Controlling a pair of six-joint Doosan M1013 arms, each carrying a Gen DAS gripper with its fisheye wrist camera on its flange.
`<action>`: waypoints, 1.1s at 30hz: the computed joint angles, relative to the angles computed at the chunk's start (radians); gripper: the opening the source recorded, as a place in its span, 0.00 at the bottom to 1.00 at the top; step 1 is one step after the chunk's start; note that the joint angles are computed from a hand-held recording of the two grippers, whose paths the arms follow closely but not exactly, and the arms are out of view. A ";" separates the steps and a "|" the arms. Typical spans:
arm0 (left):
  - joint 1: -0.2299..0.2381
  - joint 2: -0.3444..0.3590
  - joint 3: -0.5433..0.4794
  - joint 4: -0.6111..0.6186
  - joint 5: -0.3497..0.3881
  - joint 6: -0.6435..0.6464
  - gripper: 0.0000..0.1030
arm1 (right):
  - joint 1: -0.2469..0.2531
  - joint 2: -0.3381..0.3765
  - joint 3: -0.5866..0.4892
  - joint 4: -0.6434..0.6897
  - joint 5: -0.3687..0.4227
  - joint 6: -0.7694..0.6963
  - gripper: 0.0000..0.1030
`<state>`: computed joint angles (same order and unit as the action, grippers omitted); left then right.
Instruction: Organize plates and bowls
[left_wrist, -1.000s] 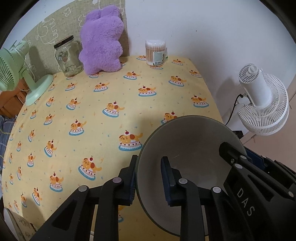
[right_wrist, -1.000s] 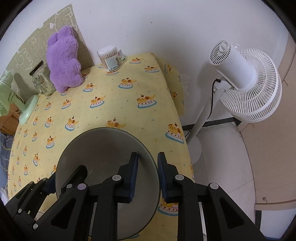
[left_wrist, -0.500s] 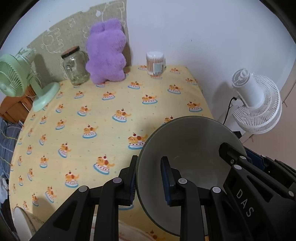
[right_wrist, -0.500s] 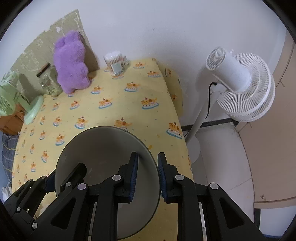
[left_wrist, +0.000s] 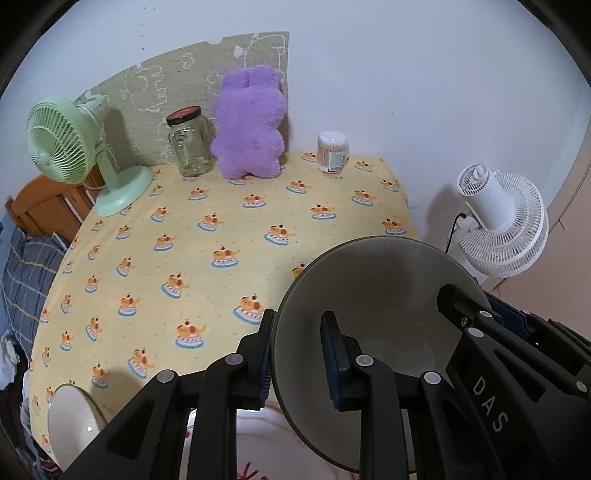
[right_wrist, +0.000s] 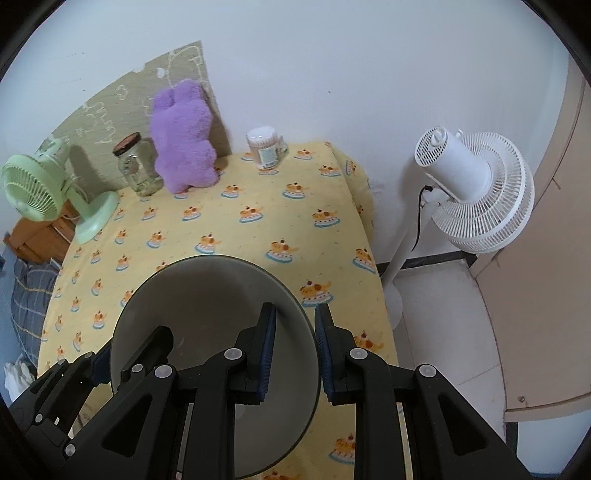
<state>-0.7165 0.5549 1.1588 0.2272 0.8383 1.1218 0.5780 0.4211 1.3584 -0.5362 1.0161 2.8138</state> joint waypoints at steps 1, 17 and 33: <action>0.002 -0.008 0.011 0.001 -0.008 0.003 0.21 | 0.009 0.001 -0.005 -0.009 0.009 0.009 0.25; 0.092 -0.140 0.187 -0.050 -0.107 0.097 0.21 | 0.123 0.086 -0.170 -0.057 0.133 0.074 0.25; 0.204 -0.206 0.277 -0.156 -0.164 0.263 0.21 | 0.201 0.230 -0.412 -0.070 0.247 0.071 0.25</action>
<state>-0.5123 0.3492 1.4357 0.0715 0.6742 1.3844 0.7792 0.6513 0.9466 -0.6062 1.2631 2.8852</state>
